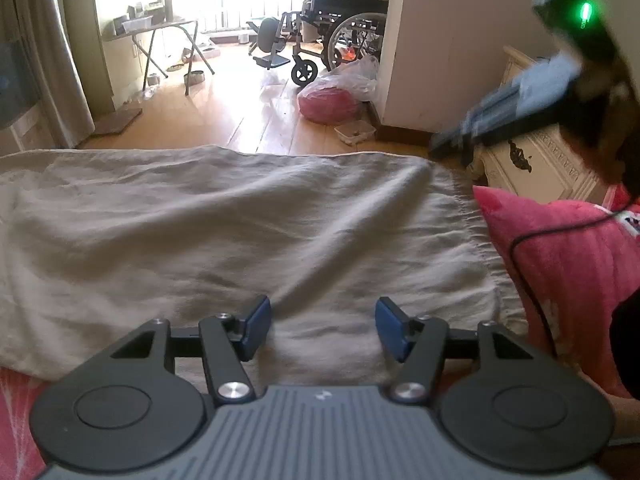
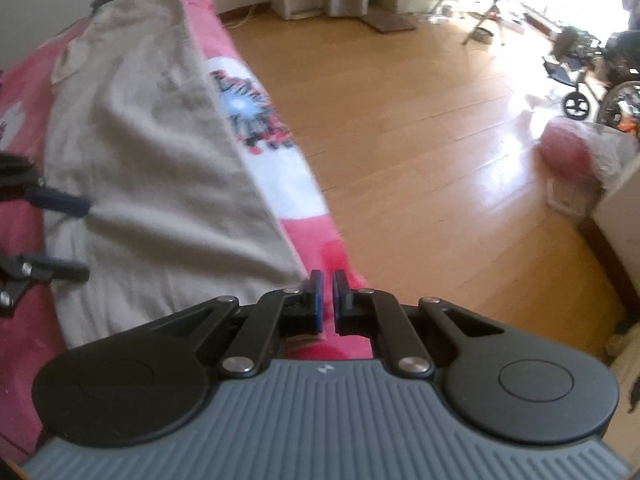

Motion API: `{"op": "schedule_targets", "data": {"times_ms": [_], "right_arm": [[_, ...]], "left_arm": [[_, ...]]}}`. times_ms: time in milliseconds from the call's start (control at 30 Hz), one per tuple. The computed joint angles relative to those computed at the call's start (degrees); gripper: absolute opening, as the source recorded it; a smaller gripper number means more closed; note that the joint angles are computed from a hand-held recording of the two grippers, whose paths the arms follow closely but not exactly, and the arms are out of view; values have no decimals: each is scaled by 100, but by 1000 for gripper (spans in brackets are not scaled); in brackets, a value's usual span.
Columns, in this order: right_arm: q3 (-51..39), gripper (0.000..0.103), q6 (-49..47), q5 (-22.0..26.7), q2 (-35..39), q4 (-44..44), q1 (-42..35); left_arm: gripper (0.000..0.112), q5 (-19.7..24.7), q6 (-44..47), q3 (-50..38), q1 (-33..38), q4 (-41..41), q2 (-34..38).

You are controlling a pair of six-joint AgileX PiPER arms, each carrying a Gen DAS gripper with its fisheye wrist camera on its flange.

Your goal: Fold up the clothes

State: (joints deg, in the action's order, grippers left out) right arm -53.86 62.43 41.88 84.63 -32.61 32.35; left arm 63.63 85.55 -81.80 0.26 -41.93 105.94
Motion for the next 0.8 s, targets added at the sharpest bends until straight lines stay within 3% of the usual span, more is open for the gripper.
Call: {"op": "schedule_targets", "data": {"times_ms": [133, 300, 467, 567, 600, 667, 733, 800], "right_arm": [[-184, 6, 35, -351, -316, -187, -45], [-1173, 6, -1244, -741, 543, 415, -98], [-1979, 6, -2545, -915, 1340, 1209, -293], [-2316, 6, -3147, -533, 1789, 1637, -463], [-2405, 5, -3040, -314, 1927, 1482, -475], [-2425, 18, -2345, -1, 1980, 894, -478], [-2484, 19, -1645, 173, 1903, 532, -496], [-2460, 20, -1375, -3, 1792, 448, -525]], "left_arm": [[60, -171, -24, 179, 0, -36, -162], [60, -614, -154, 650, 1, -153, -478], [61, -1073, 306, 1360, 55, -640, -806], [62, -1358, 633, 1751, 69, -990, -947], [62, -1439, 740, 1863, 75, -1114, -982], [62, -1370, 849, 1905, 146, -1186, -1000], [62, -1260, 946, 1883, 215, -1166, -987], [62, -1200, 1090, 1908, 270, -1182, -993]]}}
